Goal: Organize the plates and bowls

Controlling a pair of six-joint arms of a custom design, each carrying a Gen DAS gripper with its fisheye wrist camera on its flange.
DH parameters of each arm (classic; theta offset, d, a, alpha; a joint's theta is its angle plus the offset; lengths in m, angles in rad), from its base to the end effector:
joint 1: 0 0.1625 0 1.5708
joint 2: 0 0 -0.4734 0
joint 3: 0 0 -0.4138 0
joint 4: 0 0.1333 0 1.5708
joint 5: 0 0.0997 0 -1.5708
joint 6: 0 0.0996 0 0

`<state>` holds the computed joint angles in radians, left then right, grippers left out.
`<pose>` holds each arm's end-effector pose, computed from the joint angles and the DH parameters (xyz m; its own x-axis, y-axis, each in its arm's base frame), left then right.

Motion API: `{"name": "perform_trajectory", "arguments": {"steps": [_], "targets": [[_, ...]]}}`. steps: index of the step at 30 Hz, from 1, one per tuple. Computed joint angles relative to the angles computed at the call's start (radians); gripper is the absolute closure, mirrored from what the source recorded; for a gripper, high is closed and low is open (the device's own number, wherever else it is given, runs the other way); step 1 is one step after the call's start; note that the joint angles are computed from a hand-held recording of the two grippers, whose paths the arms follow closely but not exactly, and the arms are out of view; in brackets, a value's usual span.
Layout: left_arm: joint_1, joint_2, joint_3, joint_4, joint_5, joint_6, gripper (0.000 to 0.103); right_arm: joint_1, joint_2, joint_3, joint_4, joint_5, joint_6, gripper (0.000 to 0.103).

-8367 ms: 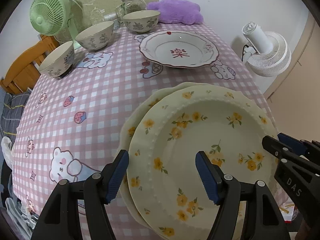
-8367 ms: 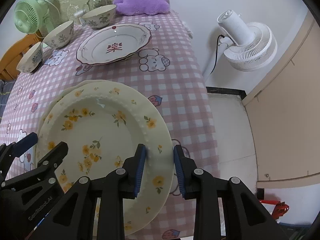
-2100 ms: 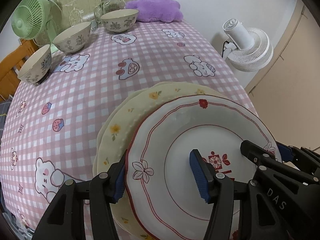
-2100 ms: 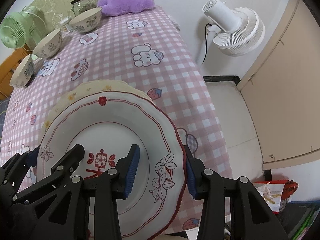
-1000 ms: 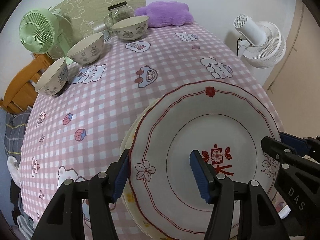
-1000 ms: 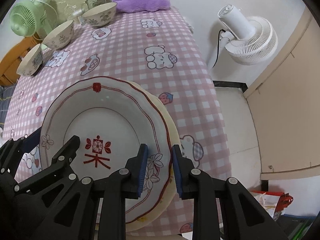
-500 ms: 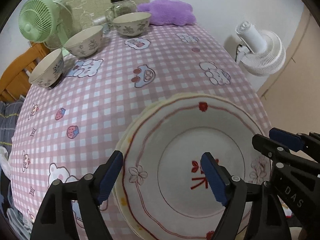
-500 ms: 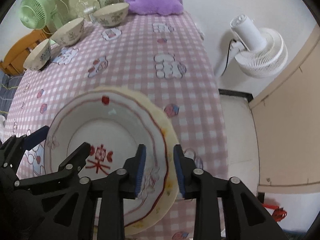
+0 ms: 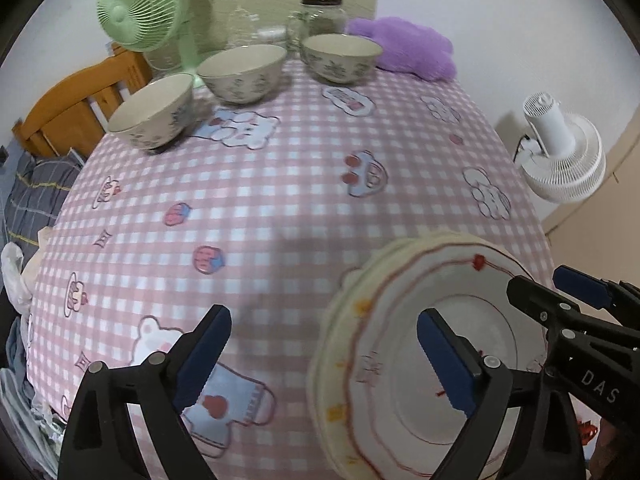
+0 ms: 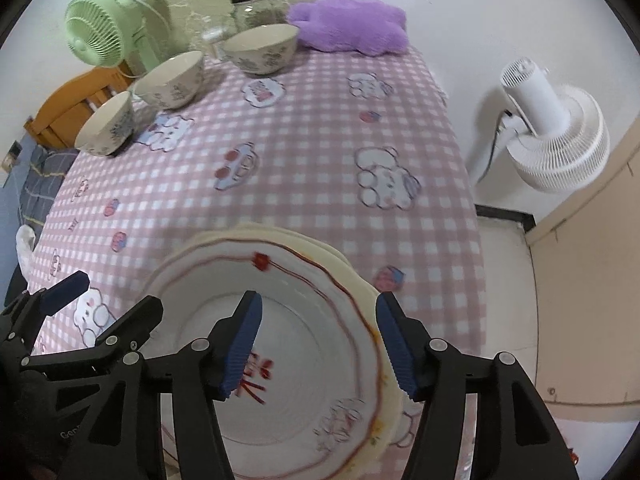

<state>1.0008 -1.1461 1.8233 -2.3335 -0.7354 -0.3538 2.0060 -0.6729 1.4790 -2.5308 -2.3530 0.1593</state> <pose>-0.1616 -0.6360 0.2765 -0.7482 -0.0010 -0.6635 0.2968 0.8938 -0.3361 0.3802 -0.6680 0.1044 -0.7462 -0.0564 0.6634 -0.3021 0.9166 -0.2618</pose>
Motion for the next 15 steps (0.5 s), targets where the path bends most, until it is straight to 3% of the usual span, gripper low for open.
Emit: {"name": "perform_trajectory", "arguments": {"steps": [6,15], "targets": [[0.022,-0.031,-0.001,-0.073,0.028,0.099,0.008,0.035,0.061,-0.074,-0.001,-0.052,0.023,0.036],[0.101,-0.092,-0.051,-0.064,-0.024,0.280,0.008,0.104,0.189,-0.240,0.074,-0.109,0.170,0.034]]}}
